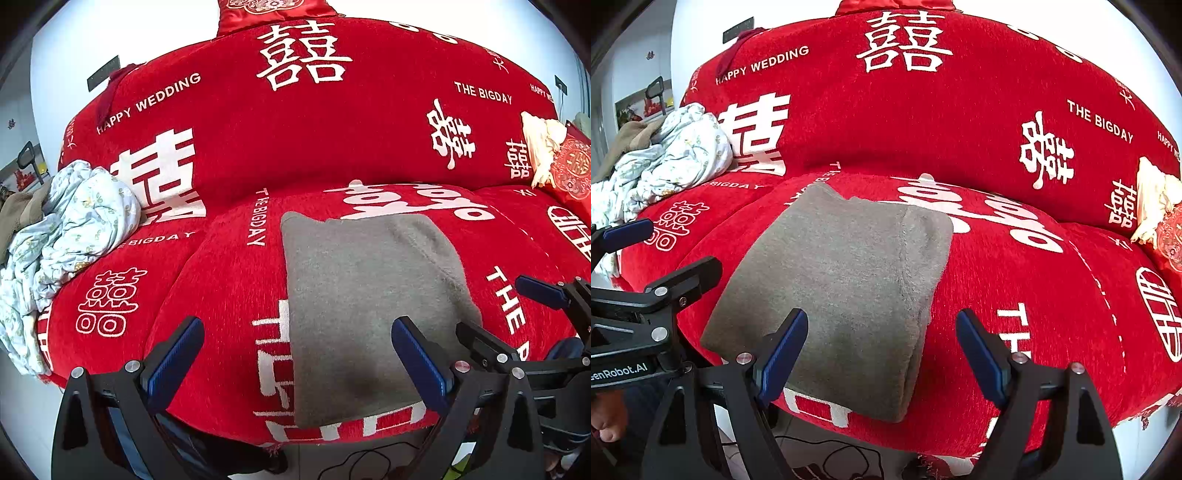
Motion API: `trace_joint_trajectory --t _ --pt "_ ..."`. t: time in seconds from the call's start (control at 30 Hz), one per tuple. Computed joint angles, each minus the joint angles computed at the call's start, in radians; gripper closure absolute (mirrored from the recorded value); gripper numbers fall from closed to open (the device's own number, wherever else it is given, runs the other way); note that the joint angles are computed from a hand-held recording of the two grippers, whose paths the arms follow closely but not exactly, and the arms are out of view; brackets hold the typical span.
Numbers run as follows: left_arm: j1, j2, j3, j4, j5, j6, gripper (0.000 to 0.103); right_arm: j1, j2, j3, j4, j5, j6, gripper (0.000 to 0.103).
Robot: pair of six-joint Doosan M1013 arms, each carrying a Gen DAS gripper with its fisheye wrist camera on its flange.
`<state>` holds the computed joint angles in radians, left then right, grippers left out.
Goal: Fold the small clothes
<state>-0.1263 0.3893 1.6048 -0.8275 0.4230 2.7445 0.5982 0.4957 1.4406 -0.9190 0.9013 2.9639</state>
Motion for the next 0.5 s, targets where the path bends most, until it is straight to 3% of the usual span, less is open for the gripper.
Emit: trace_joint_trajectory --t 0.5 --pt "0.005 -0.008 0.015 -0.065 -0.018 0.06 0.001 0.005 0.003 -0.008 -0.002 0.015 -0.011 0.018"
